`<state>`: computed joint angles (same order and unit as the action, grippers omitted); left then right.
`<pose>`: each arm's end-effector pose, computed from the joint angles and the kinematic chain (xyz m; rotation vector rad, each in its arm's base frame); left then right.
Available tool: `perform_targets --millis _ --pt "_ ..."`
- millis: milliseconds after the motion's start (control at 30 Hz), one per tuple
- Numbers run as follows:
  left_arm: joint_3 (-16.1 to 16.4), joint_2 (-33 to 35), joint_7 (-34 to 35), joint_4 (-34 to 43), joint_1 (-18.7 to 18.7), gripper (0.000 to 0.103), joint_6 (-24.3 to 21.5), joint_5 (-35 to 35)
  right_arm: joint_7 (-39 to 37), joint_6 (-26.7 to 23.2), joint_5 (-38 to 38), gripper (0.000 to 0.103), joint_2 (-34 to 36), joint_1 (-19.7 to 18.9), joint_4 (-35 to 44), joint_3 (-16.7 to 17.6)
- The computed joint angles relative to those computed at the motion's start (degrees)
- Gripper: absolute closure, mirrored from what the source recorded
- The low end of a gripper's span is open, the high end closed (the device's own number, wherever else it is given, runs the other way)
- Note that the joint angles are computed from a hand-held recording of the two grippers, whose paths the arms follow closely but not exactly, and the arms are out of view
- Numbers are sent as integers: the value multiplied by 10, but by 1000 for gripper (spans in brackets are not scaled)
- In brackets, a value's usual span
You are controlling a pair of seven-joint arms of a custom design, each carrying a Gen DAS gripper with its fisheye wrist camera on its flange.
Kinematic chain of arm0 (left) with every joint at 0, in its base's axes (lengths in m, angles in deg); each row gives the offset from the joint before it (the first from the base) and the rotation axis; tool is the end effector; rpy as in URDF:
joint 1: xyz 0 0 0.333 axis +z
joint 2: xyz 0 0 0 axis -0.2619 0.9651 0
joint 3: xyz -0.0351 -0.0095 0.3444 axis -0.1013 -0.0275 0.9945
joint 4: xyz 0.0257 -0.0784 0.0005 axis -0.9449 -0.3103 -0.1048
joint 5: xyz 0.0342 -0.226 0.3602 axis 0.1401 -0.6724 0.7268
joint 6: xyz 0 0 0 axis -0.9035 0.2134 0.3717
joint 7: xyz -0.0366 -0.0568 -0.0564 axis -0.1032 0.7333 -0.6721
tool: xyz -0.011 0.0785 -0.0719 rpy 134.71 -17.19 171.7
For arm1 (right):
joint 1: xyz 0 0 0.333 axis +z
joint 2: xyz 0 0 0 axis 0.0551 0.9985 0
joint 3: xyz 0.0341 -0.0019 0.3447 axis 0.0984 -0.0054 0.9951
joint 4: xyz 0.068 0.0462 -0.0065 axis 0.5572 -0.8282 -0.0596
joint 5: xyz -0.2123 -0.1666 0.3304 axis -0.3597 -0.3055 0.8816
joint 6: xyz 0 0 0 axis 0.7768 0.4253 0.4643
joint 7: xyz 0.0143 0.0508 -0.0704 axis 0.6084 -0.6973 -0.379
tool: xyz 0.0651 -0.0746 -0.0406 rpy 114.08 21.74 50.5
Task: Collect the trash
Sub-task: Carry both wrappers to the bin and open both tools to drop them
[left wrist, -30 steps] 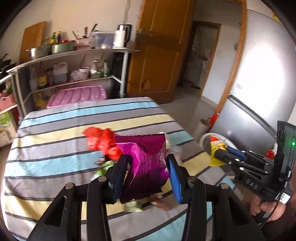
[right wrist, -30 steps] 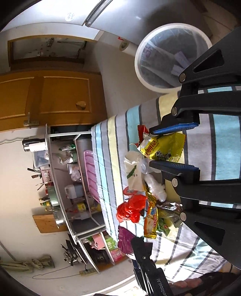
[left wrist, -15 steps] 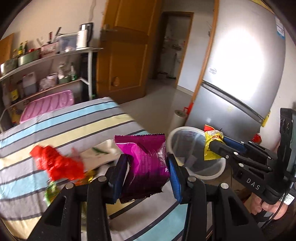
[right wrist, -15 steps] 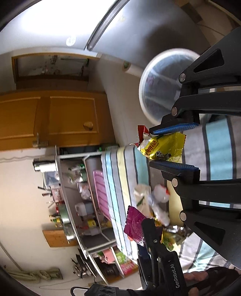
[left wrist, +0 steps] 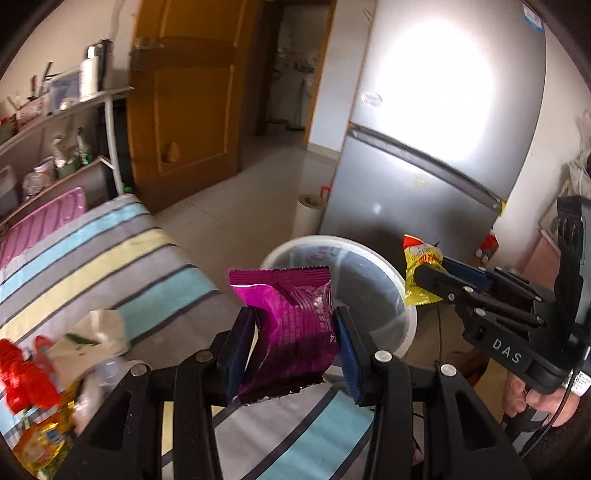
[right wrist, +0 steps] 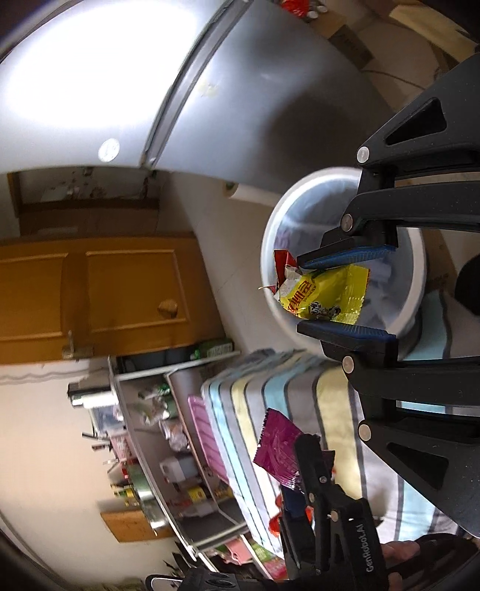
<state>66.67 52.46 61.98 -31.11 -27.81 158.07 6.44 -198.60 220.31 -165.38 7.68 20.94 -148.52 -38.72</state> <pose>0.7558 -0.3623 0.3413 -0.9409 2.6217 -1.2351 0.6121 0.2031 0.3661 -1.2888 2.0843 -0.9573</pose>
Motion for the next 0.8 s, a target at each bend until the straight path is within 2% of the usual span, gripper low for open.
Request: perform_targets --millis 167,433,533,800 --pt "21 37 -35 56 -34 57 -38 40 -11 17 24 73 1 -19 -17 -9" --pt "50 95 -103 142 -80 57 -89 106 -75 50 88 73 28 -41 -17 -19" --pt "51 103 -113 153 -86 57 -90 122 -91 59 109 73 36 -44 -16 -25" --pt "57 145 -151 220 -98 54 -127 152 -130 76 154 73 54 -49 -11 -35"
